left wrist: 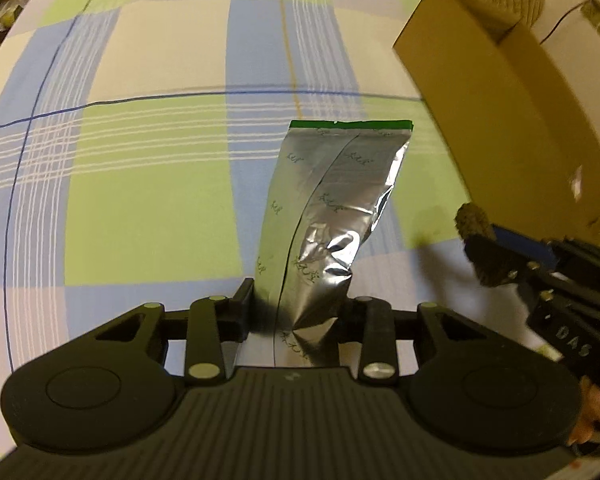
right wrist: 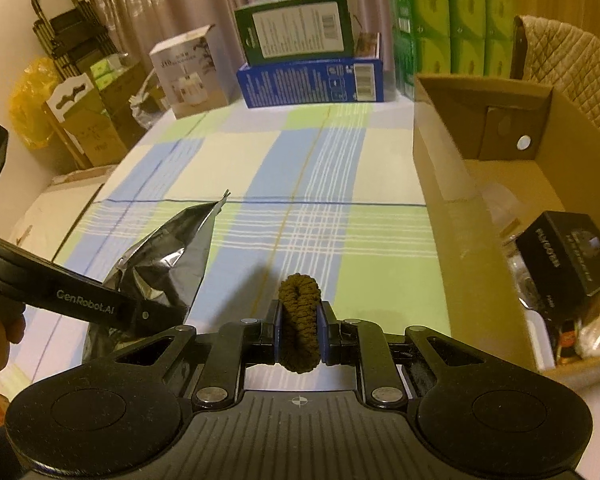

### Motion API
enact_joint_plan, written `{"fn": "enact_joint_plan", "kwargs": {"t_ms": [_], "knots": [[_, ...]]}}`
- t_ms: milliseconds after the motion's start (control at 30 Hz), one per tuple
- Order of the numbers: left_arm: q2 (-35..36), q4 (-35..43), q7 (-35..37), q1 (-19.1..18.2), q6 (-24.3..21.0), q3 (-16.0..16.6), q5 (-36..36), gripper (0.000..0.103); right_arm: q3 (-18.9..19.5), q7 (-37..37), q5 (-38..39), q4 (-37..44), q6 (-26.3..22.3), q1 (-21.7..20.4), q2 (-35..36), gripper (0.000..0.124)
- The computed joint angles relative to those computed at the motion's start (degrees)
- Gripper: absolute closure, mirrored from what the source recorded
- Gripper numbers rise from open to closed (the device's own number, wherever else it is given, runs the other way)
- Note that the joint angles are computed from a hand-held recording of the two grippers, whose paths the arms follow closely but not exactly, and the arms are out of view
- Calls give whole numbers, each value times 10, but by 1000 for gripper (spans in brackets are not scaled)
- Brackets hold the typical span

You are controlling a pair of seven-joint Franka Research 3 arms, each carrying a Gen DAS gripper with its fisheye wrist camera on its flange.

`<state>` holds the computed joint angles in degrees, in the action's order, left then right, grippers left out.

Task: Organize objects
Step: 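Carry the foil bag and hair tie over the cardboard box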

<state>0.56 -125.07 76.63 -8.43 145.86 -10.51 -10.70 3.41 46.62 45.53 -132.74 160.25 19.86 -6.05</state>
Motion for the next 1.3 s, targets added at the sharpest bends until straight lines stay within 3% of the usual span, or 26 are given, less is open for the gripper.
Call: {"fn": "enact_joint_plan", "kwargs": {"t_ms": [667, 1000, 1300], "knots": [[-86, -26, -68, -60, 1, -9, 17, 72, -38, -15, -1, -72, -4, 7, -107, 110], [-70, 19, -105, -80, -10, -21, 35, 72, -65, -25, -12, -86, -3, -17, -144, 110], [-4, 125, -147, -93, -25, -42, 56, 72, -90, -47, -32, -50, 0, -52, -129, 110]]}}
